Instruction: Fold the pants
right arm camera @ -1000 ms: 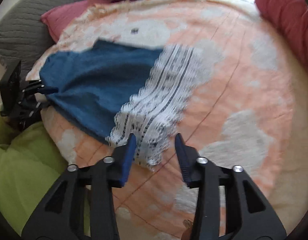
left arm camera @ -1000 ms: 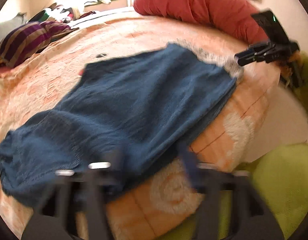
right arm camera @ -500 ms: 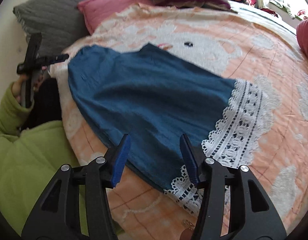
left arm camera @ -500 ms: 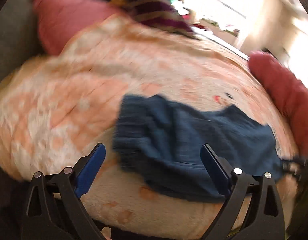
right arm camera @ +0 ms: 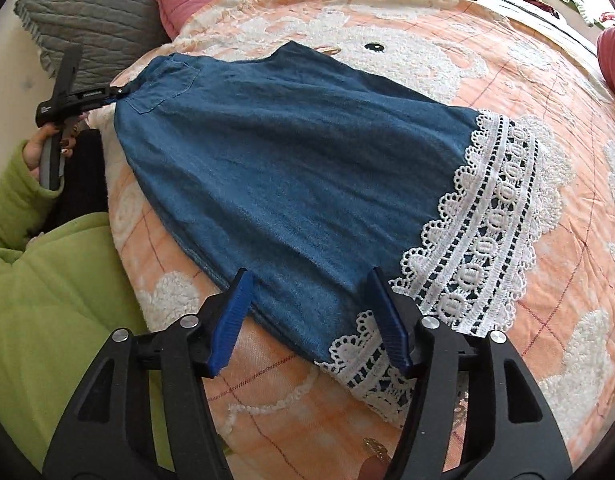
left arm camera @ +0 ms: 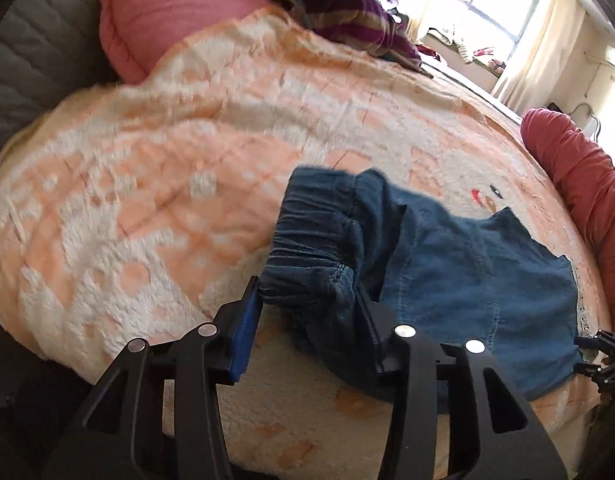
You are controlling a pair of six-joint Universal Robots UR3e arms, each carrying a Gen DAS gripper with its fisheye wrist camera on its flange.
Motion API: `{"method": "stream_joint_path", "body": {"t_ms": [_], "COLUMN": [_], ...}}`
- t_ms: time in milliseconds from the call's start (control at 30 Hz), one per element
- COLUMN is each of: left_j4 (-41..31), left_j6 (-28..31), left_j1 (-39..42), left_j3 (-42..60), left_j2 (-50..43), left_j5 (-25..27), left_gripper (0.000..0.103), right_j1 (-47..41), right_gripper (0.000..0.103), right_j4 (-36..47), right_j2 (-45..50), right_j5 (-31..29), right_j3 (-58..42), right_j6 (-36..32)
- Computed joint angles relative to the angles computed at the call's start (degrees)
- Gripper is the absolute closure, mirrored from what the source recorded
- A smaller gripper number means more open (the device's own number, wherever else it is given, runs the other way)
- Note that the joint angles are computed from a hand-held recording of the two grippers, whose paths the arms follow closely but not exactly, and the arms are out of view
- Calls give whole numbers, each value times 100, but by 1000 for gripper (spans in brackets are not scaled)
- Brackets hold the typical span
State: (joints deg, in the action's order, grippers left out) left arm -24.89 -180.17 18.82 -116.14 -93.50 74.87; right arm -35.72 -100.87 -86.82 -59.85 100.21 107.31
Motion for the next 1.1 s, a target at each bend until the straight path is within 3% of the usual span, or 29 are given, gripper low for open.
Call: {"method": "stream_joint_path", "body": {"t_ms": [100, 233, 300, 467, 600, 700, 933, 1033, 1100], "left_j4": [114, 388, 335, -191, -436, -781, -857, -1020, -1287], "left_j6": [-100, -126, -67, 357, 505, 617, 733, 715, 717], "left_j1": [80, -324, -646, -2088, -2688, -2747, -2401, -2316, -2282], "left_j3": [-147, -180, 15, 1250, 1757, 1709, 1447, 2028, 2672], "left_j2": [226, 842, 919, -244, -1108, -1318, -971, -1070, -1362], "left_j5": [-93, 498, 595, 530, 715, 587, -7, 16, -61], "left_gripper": [52, 42, 42, 42, 42, 42, 41, 31, 30], "right_j1": [-3, -261, -257, 250, 395, 522, 484, 247, 223], "right_gripper": [48, 48, 48, 48, 50, 50, 48, 48, 48], "right_j4": [8, 688, 951, 580, 716, 478, 594, 947, 803], "right_j2": [-82, -261, -323, -209, -128, -133, -312, -301, -225], "right_j5": [8, 492, 703, 614, 528, 216, 266, 709, 883], "right_j3": [35, -194, -302, -260, -216, 41, 94, -178, -314], "right_j6": [-61, -405, -556, -292, -345, -262, -400, -604, -513]}}
